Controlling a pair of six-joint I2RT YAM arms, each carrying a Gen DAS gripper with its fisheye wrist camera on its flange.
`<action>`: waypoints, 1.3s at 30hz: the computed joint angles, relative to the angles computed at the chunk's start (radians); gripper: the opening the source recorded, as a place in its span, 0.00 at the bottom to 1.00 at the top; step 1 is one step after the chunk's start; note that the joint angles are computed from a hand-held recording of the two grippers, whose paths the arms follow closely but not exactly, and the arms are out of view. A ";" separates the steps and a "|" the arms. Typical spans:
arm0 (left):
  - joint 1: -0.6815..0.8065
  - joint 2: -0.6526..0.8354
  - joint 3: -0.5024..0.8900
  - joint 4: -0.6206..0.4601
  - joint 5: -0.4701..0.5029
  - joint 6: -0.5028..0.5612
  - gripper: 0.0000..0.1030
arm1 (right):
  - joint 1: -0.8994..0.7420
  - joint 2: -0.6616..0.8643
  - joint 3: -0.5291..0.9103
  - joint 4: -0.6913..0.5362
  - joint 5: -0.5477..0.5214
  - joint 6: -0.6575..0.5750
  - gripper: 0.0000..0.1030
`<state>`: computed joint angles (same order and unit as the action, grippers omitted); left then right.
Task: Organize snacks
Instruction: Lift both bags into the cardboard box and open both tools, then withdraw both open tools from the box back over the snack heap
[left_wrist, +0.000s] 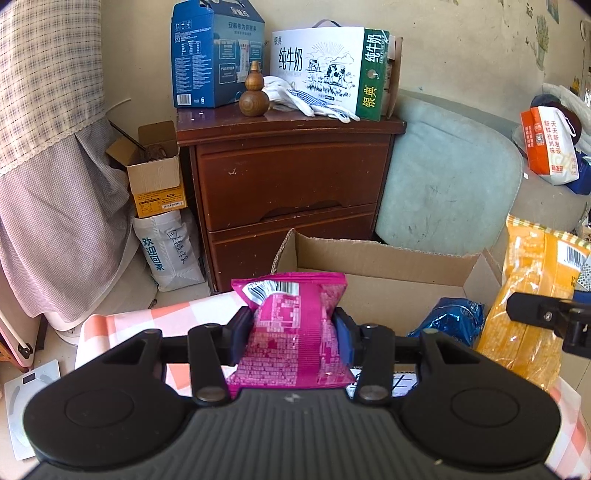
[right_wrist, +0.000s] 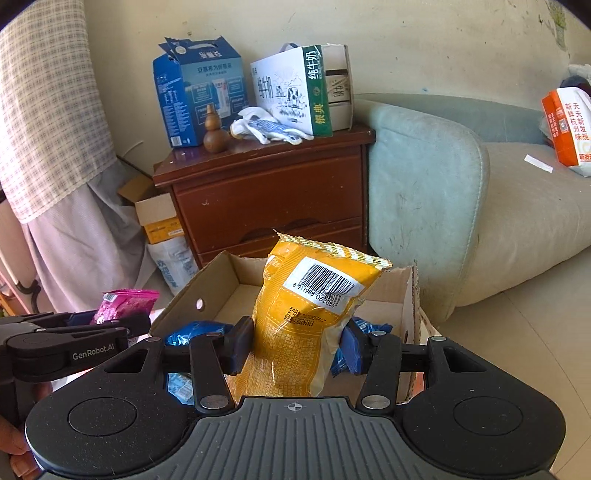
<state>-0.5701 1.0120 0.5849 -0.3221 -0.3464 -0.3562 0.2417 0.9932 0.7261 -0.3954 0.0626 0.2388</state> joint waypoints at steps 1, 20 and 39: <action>-0.001 0.017 0.006 0.018 -0.002 0.003 0.44 | -0.007 0.012 0.002 0.006 0.001 0.007 0.47; 0.005 0.376 0.121 0.265 0.055 -0.049 0.75 | -0.060 0.259 0.033 0.183 0.079 0.079 0.62; -0.005 0.163 0.098 0.006 -0.008 -0.042 0.92 | 0.009 0.174 0.019 0.122 0.031 0.026 0.82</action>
